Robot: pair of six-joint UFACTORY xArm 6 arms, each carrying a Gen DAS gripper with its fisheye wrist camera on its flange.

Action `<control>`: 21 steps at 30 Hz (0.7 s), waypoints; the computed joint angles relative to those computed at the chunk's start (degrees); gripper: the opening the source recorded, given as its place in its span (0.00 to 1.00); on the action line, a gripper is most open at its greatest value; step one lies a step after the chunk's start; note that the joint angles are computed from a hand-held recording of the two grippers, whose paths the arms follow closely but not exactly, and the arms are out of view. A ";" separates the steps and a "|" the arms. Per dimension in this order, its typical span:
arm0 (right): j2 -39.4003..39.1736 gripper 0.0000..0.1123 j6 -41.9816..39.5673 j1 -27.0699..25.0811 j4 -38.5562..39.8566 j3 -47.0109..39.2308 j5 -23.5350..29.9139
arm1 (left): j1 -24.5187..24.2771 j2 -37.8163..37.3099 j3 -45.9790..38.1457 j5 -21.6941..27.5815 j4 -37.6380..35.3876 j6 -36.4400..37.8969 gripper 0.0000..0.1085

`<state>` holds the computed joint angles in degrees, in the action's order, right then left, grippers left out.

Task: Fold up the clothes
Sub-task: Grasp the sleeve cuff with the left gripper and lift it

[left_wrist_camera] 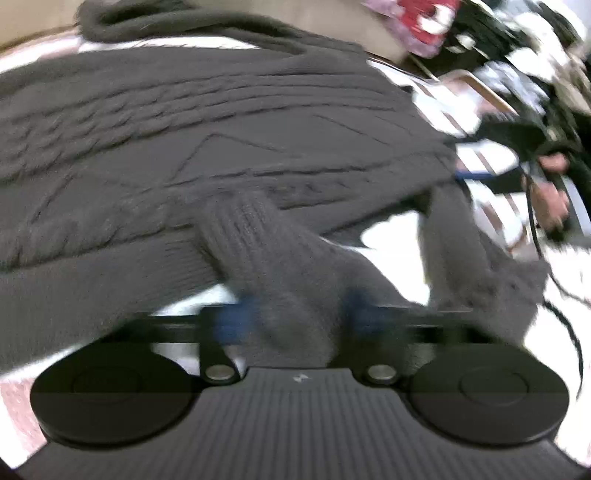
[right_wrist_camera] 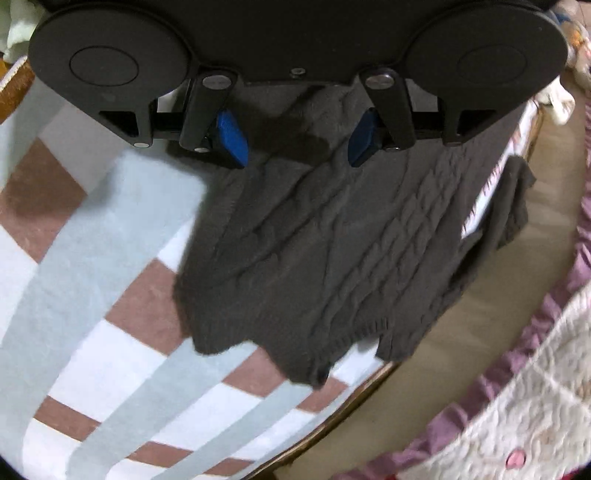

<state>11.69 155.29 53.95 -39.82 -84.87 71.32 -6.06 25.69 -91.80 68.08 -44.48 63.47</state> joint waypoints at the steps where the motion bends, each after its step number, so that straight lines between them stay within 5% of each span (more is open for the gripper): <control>1: -0.97 0.59 2.35 -0.03 -1.27 1.87 -1.21 | 0.67 -0.68 0.12 1.20 -1.78 1.54 0.14; 4: -3.41 0.59 9.31 -0.37 -4.52 6.95 -6.15 | 3.53 -3.22 0.16 2.38 -9.48 4.21 0.14; 8: -5.10 0.59 14.41 -0.79 -9.76 10.56 -11.04 | 7.80 -4.98 -1.54 -1.86 -23.46 6.83 0.14; 10: -5.15 0.59 14.88 -1.20 -11.27 11.10 -12.91 | 8.56 -4.50 -2.57 -7.25 -30.10 6.97 0.14; 12: -4.89 0.59 14.39 -1.74 -12.20 11.17 -14.60 | 7.42 -4.98 -1.18 -18.20 -36.45 8.92 0.14; 15: -4.32 0.59 12.17 -2.39 -13.13 10.60 -15.86 | 5.00 -3.54 0.06 -29.63 -35.76 6.87 0.14; 18: -3.26 0.59 9.05 -2.24 -14.37 8.46 -13.26 | 3.97 -1.28 0.89 -31.62 -28.55 0.41 0.14; 21: -3.45 0.60 0.56 -5.19 -15.96 8.66 -19.67 | 3.79 -0.12 1.07 -32.45 -24.30 -2.02 0.14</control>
<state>8.24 155.85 48.76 -55.77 -76.21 51.64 -2.27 25.57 -90.73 35.63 -68.78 61.45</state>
